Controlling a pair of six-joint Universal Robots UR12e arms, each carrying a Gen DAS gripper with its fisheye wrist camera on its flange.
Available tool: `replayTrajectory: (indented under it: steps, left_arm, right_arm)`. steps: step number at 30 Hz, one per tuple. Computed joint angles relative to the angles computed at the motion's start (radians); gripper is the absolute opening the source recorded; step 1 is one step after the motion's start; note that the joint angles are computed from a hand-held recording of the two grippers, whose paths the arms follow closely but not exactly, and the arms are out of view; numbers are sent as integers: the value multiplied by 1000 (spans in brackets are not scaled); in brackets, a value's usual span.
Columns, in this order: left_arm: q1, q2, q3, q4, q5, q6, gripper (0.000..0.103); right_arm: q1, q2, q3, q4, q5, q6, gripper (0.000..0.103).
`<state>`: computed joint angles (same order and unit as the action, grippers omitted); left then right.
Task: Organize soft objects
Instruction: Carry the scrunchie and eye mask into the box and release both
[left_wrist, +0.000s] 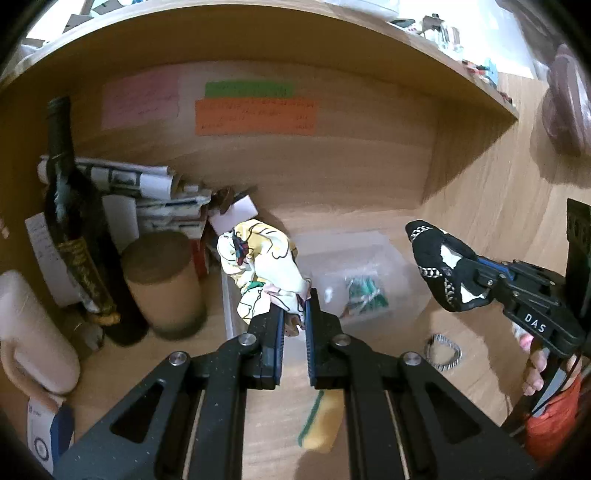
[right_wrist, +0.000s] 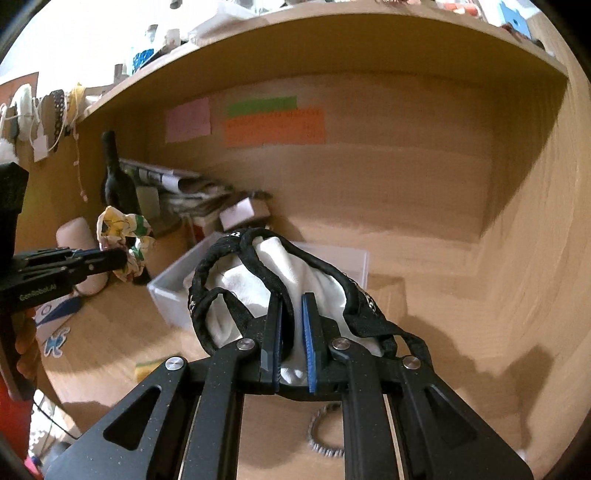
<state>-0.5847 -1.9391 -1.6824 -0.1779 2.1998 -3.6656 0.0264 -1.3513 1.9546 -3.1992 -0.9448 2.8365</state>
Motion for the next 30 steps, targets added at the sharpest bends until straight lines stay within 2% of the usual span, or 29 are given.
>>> replayTrajectory:
  steps: [3, 10, 18, 24, 30]
  left_arm:
    - [23, -7, 12, 19, -42, 13, 9]
    - [89, -26, 51, -42, -168, -18, 9]
    - [131, -67, 99, -172, -227, -58, 9]
    - [147, -78, 106, -197, -283, -71, 9]
    - [152, -83, 113, -210, -303, -67, 10]
  right_arm:
    - [5, 15, -25, -4, -2, 11, 9]
    - [36, 55, -93, 25, -61, 10, 9]
    - [76, 106, -175, 123, -116, -25, 9]
    - [103, 143, -221, 200, -173, -61, 9]
    - [118, 171, -253, 291, -212, -86, 10]
